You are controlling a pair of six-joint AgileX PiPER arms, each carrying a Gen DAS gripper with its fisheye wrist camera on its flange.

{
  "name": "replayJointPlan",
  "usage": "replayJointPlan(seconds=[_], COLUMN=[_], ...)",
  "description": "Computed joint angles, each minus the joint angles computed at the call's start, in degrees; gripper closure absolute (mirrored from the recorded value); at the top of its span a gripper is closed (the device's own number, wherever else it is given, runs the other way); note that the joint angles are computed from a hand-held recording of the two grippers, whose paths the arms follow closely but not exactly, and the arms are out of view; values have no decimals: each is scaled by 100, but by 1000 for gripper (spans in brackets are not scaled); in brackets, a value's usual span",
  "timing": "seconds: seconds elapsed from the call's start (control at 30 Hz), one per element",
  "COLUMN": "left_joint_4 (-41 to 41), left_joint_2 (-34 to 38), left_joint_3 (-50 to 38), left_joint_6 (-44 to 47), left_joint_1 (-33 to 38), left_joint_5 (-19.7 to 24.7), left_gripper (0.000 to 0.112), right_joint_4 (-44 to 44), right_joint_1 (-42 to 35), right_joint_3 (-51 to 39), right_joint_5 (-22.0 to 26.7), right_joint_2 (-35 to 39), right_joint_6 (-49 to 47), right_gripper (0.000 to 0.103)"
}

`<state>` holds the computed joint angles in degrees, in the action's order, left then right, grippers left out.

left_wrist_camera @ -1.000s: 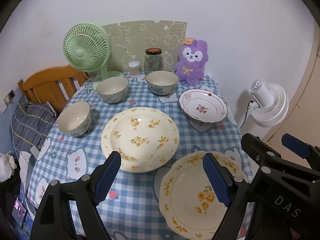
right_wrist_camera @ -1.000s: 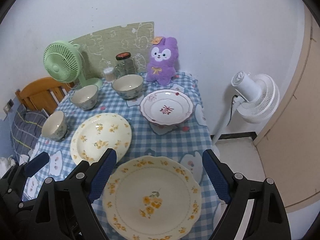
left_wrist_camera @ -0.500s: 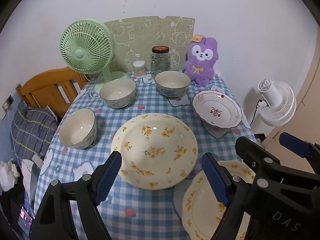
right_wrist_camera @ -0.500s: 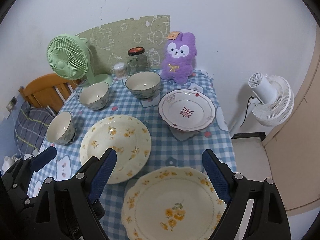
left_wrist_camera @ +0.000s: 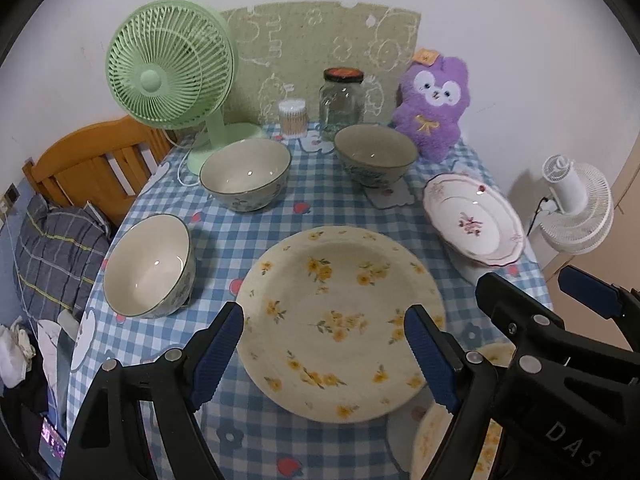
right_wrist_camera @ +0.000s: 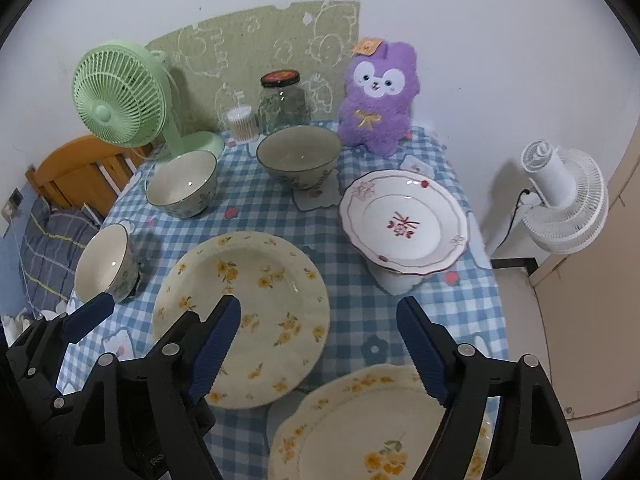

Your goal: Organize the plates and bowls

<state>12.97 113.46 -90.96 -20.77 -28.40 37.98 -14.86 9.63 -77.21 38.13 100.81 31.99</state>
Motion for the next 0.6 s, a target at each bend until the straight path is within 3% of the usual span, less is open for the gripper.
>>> replayJointPlan(seconds=[0.23, 0.37, 0.6], left_joint_4=[-284, -447, -533], left_joint_2=[495, 810, 1287], left_joint_3=[-407, -716, -1162], left_joint_6=[250, 400, 443], left_joint_1=[270, 378, 566], left_joint_5=[118, 276, 504], left_gripper=[30, 38, 39], right_joint_4=[208, 512, 609], right_joint_1=[25, -23, -50], right_joint_3=[-574, -817, -1236], right_joint_5=[78, 45, 167], right_joint_2=[681, 1032, 1577], right_joint_6=[-217, -378, -395], right_gripper=[25, 39, 39])
